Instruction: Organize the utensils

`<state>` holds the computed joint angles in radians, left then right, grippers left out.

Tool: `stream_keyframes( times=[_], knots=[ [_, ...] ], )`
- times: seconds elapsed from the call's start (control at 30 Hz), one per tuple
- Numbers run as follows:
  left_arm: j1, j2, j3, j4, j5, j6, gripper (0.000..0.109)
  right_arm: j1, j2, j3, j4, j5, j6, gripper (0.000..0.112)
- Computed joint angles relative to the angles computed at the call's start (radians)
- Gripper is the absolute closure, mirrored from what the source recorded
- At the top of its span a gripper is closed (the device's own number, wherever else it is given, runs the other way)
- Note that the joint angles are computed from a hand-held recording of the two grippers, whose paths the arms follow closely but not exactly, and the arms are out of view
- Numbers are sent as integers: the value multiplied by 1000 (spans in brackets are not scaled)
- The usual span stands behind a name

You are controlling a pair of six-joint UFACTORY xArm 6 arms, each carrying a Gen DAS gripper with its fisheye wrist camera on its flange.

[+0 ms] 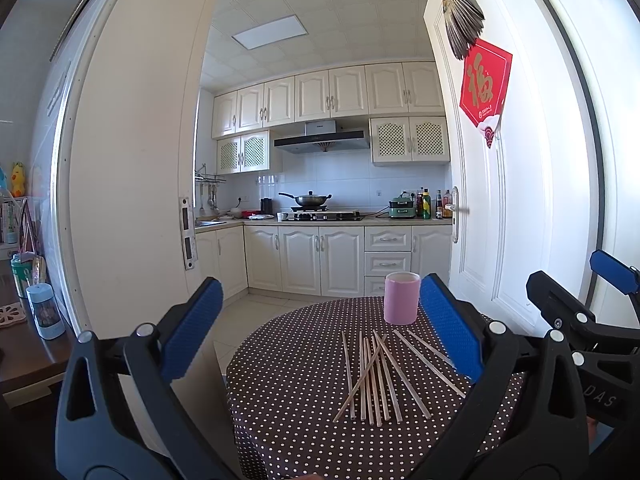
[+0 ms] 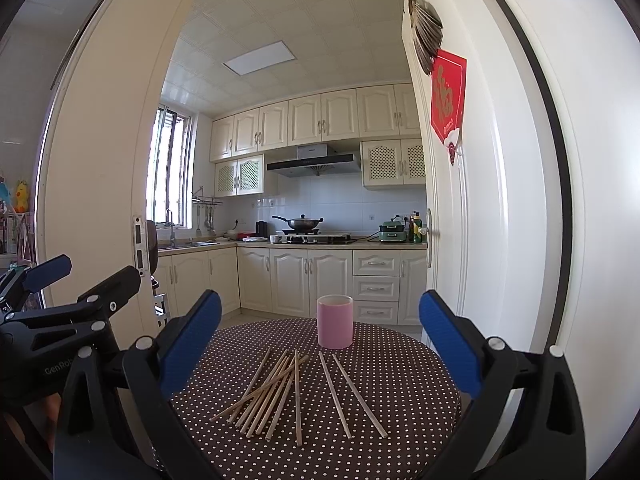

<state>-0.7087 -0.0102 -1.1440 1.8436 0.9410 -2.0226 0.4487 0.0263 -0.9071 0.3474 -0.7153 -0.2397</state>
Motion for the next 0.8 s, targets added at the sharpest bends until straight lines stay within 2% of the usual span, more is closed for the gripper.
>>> stream_keyframes(
  times=[0.8],
  knots=[
    [3, 9, -10, -3, 7, 7, 12, 5, -3, -4, 17, 13, -13, 17]
  ],
)
